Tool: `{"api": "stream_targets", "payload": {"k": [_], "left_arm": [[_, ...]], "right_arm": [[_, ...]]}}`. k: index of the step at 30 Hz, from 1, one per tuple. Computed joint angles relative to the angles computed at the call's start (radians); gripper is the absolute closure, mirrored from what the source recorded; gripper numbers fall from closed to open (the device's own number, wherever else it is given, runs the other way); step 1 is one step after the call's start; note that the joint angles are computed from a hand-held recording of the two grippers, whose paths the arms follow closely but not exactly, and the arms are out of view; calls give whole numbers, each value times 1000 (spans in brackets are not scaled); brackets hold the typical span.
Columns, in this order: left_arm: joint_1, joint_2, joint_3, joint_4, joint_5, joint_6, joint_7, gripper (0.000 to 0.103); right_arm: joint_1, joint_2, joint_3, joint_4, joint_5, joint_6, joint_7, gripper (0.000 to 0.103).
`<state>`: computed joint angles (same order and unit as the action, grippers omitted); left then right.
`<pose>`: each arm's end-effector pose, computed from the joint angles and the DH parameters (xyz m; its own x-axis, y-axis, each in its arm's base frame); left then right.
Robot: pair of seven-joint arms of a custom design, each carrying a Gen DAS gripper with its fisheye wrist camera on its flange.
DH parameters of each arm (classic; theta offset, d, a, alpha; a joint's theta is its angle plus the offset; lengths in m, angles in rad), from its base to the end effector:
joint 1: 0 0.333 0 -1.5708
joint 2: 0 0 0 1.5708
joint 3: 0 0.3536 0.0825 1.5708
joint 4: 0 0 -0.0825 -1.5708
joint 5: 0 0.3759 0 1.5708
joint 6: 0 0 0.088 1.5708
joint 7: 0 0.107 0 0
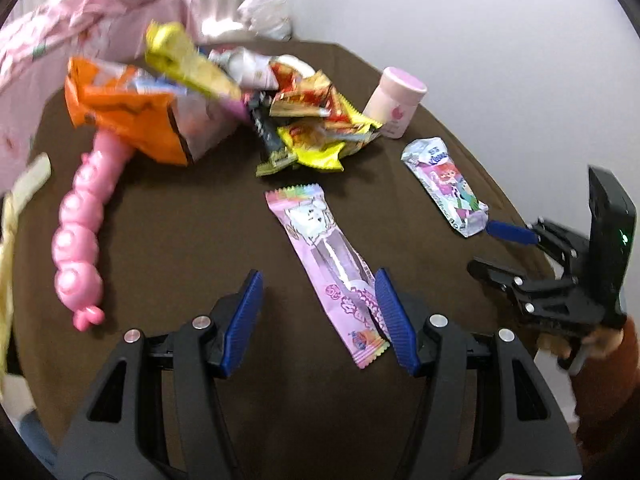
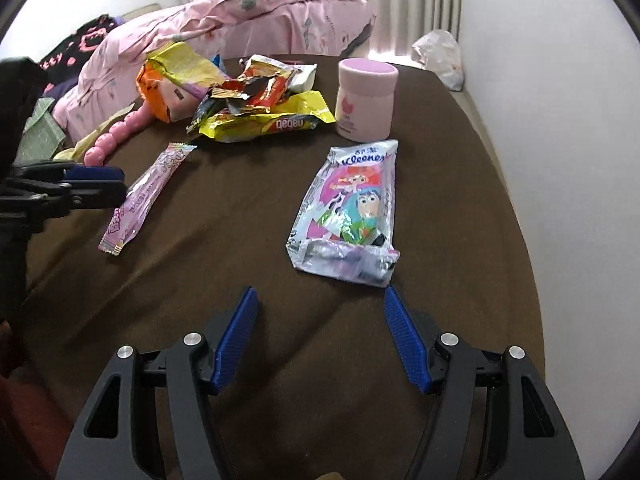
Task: Collect trash
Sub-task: 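Move both tools back over the table toward the pink candy wrappers, then grasp the pink candy stick wrapper with the left tool while the right tool grasps the cartoon wrapper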
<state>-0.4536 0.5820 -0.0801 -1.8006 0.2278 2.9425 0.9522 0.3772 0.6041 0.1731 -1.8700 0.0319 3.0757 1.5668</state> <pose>0.6102 -0.3673 0.3237 -0.1534 -0.9651 0.2122 -0.8699 0.0300 -0.4923 0.6067 0.3483 0.2994 0.4748 -0.8725 -0.1154 -0.7532 -0.3350 -0.5660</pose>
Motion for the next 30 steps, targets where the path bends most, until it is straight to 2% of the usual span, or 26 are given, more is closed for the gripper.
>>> {"api": "stream_targets", "payload": {"k": [2, 5, 9, 11, 12, 14, 16, 18, 19, 20, 21, 22, 23, 24, 26, 30], "left_arm": [[10, -2, -14, -9, -16, 8, 0, 48], [-30, -12, 28, -23, 6, 11, -30, 48], [-60, -15, 63, -29, 35, 11, -74, 48], [-119, -10, 134, -23, 76, 14, -147, 48], [-146, 7, 168, 2, 100, 3, -182, 48], [-244, -1, 287, -2, 189, -39, -300, 48], [-274, -15, 331, -21, 243, -54, -373, 48], [-230, -24, 294, -39, 246, -10, -388, 48], [-193, -36, 261, -63, 241, 43, -385, 48], [-166, -42, 236, -76, 245, 77, -378, 48], [-138, -45, 206, -83, 241, 102, -358, 48], [-92, -42, 151, -83, 225, 126, -311, 48], [-60, -39, 112, -83, 211, 147, -266, 48], [-51, -35, 99, -79, 201, 153, -238, 48], [-83, -33, 132, -69, 208, 163, -202, 48], [-139, -16, 206, -34, 203, 171, -150, 48]], "right_arm": [[3, -8, -5, -12, -7, 1, -6, 40], [-5, -22, 1, -19, -3, -22, -12, 41], [9, -37, -19, -59, 22, 114, 36, 41], [60, -28, -78, -39, 26, 147, 77, 41], [56, -14, -73, -11, 26, 134, 89, 41], [61, 15, -79, 41, 22, 101, 110, 41], [106, 47, -135, 99, 12, 62, 143, 44], [140, 75, -178, 149, -9, 16, 172, 48], [133, 89, -172, 176, -21, -13, 171, 49], [123, 103, -160, 199, -31, -38, 166, 55], [115, 109, -149, 209, -38, -52, 162, 65], [100, 109, -130, 206, -44, -51, 151, 70], [86, 102, -113, 187, -48, -26, 139, 78], [70, 96, -92, 172, -50, -6, 125, 85], [22, 77, -34, 134, -42, 32, 91, 87], [11, 39, -26, 71, -22, 97, 95, 88]]}}
